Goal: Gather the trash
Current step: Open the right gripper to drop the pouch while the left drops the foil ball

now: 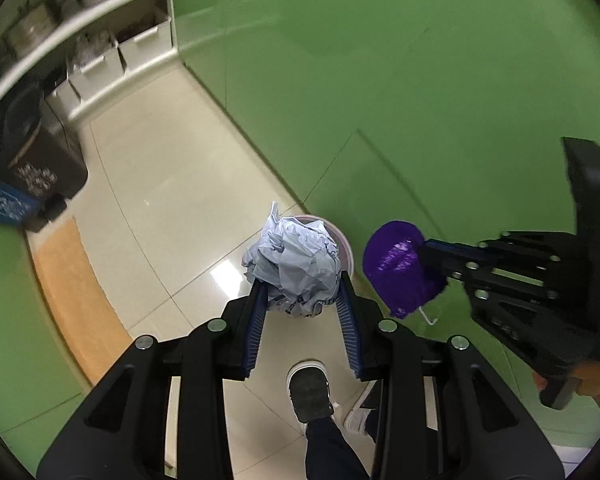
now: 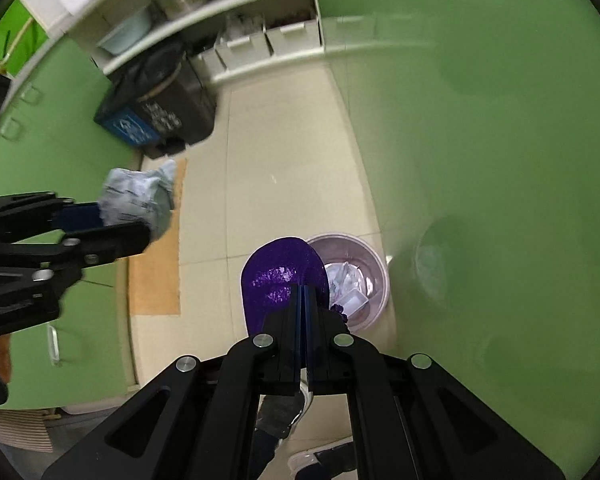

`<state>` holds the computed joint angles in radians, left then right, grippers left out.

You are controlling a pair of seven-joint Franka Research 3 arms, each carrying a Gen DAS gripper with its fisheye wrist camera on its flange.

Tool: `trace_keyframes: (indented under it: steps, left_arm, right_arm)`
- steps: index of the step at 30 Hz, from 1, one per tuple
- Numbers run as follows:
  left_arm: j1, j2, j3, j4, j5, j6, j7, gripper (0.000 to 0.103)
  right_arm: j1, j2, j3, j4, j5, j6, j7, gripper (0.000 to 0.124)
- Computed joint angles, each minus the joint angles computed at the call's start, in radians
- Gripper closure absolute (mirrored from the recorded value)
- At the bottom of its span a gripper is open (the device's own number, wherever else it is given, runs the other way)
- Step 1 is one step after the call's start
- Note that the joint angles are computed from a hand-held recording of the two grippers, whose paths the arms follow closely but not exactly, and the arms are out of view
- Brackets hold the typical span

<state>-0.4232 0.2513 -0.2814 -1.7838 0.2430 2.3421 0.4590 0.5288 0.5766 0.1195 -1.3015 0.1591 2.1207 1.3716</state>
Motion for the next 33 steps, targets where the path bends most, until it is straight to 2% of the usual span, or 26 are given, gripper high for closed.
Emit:
trace_keyframes:
  steps: [3,7,8,9,11,15,18,26,31,32,33]
  left_arm:
    - [0.006,0.027,0.006,-0.038,0.001,0.063,-0.012,0.069]
    - [0.018,0.069,0.015,-0.062,0.000,0.129,-0.012,0.069]
    - [0.018,0.076,0.016,-0.064,0.001,0.138,-0.013,0.069]
    - [0.020,0.086,0.017,-0.065,0.001,0.149,-0.011,0.069]
    - [0.029,0.097,0.017,-0.072,-0.005,0.167,0.006,0.069]
    - [0.029,0.130,0.016,-0.044,-0.015,0.169,0.024,0.069]
    - [0.033,0.160,0.010,-0.010,-0.032,0.165,0.055,0.069]
    - [0.051,0.271,-0.012,0.090,-0.105,0.185,0.163,0.068]
    - [0.022,0.344,0.003,0.180,-0.102,0.164,0.180,0.062]
    - [0.020,0.354,0.004,0.194,-0.104,0.157,0.184,0.052]
    - [0.014,0.367,0.006,0.211,-0.103,0.153,0.184,0.028]
  right_arm:
    - [0.007,0.058,-0.002,0.014,-0.008,0.020,-0.013,0.121]
    - [0.023,0.144,-0.013,0.062,-0.027,0.050,-0.012,0.109]
    - [0.025,0.167,-0.015,0.086,-0.029,0.049,-0.010,0.093]
    - [0.023,0.180,-0.013,0.094,-0.024,0.055,-0.009,0.069]
    - [0.016,0.176,-0.010,0.072,-0.012,0.090,-0.013,0.046]
    - [0.019,0.162,-0.019,0.045,-0.020,0.105,0.001,0.037]
    - [0.017,0.102,-0.028,-0.039,-0.033,0.132,0.016,0.034]
    - [-0.004,-0.085,-0.023,-0.277,-0.048,0.178,0.056,0.033]
    - [-0.032,-0.168,-0.012,-0.390,-0.030,0.199,0.065,0.033]
    - [-0.037,-0.180,-0.012,-0.407,-0.025,0.202,0.068,0.033]
    - [-0.040,-0.188,-0.011,-0.417,-0.025,0.204,0.072,0.033]
